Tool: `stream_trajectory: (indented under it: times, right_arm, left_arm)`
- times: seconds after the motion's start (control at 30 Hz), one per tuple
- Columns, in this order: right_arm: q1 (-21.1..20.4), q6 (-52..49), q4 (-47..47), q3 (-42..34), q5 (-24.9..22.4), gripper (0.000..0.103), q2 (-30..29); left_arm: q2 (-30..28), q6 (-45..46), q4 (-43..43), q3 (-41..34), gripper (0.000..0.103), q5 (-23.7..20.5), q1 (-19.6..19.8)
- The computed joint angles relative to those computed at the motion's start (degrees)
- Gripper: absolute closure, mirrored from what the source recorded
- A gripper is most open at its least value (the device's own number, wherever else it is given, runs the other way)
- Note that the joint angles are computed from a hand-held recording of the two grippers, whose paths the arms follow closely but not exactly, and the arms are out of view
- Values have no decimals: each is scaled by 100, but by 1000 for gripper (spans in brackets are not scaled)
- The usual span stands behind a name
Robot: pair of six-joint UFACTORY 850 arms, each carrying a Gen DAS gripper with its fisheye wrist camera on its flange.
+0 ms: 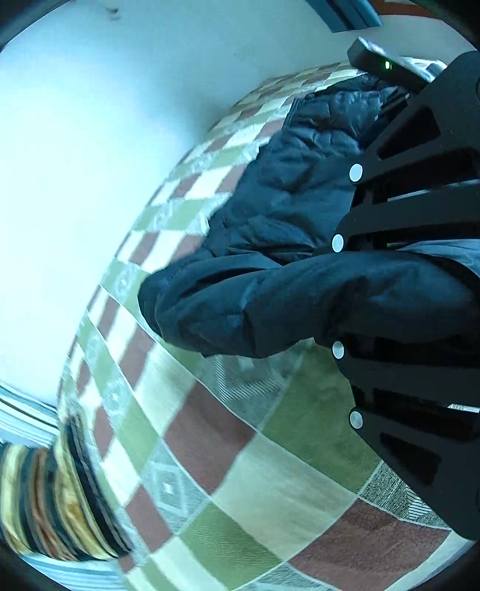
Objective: Fold large clothes
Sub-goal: 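Grasp the jacket edge with the left gripper and lift it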
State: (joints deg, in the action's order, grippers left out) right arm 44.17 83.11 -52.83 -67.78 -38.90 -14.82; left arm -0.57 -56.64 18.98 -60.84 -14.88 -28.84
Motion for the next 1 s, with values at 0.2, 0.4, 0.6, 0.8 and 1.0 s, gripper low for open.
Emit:
stream_trajectory:
  times: [0.2, 0.4, 0.6, 0.8, 1.0]
  right_arm:
    - [-13, -7, 48, -18, 5, 63, -3]
    - [-6, -46, 39, -65, -71, 63, -16]
    - [-55, -85, 179, 81, 107, 63, 196]
    - [-100, -21, 225, 424, 288, 63, 604]
    - [-129, 195, 133, 863, 49, 63, 1159]
  left_arm:
    - [-125, -288, 647, -466, 91, -112, -392]
    - [-345, -780, 1488, -899, 91, -417, -760]
    - [-500, -996, 1946, -1158, 91, -582, -1024]
    - [-630, -1234, 2369, -1373, 91, -741, -1318]
    - [-850, -1114, 2521, -1680, 91, -858, -1603]
